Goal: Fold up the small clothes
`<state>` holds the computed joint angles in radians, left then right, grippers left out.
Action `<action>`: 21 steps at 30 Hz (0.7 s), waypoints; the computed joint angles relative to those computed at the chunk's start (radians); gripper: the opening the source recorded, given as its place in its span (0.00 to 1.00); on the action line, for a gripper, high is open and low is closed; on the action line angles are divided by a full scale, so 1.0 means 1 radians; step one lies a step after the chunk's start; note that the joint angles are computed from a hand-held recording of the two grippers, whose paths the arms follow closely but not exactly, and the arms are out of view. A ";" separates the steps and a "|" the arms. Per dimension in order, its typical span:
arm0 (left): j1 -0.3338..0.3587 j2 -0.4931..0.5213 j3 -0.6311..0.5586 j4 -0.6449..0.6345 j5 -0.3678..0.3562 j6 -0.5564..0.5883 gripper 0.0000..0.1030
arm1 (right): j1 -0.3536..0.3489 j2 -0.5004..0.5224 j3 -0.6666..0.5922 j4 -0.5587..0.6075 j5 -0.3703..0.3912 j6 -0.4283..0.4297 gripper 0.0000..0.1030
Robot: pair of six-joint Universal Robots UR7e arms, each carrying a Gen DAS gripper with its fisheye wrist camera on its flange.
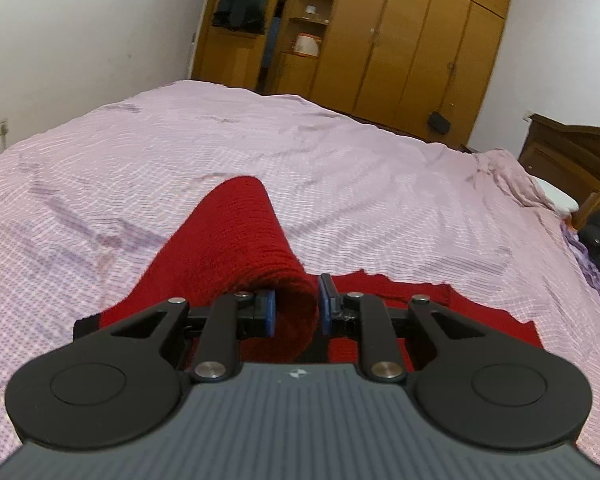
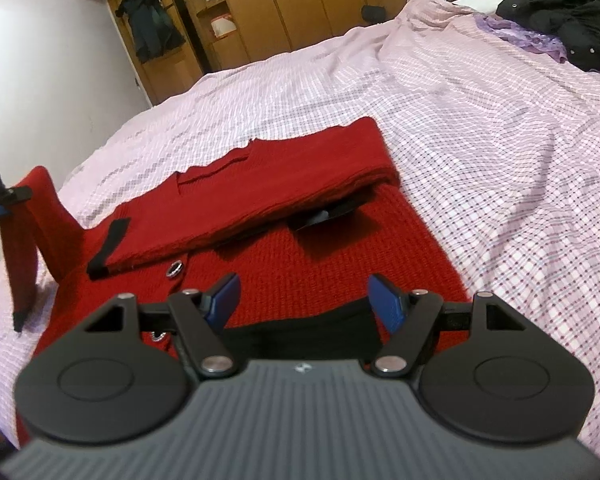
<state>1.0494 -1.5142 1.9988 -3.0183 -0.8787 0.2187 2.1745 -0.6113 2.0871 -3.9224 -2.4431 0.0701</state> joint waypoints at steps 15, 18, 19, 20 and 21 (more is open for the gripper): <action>-0.021 0.126 0.008 0.058 -0.060 -0.043 0.23 | -0.044 -0.019 0.061 -0.079 0.026 0.023 0.70; -0.006 0.165 0.001 0.080 -0.063 -0.052 0.23 | -0.054 -0.020 0.072 -0.088 0.041 0.022 0.70; -0.003 0.178 0.001 0.085 -0.060 -0.055 0.23 | -0.056 -0.019 0.072 -0.091 0.043 0.017 0.70; 0.003 0.188 0.000 0.088 -0.058 -0.057 0.23 | -0.057 -0.018 0.073 -0.094 0.046 0.011 0.70; 0.009 0.198 0.000 0.093 -0.057 -0.059 0.23 | -0.058 -0.017 0.073 -0.094 0.048 0.003 0.70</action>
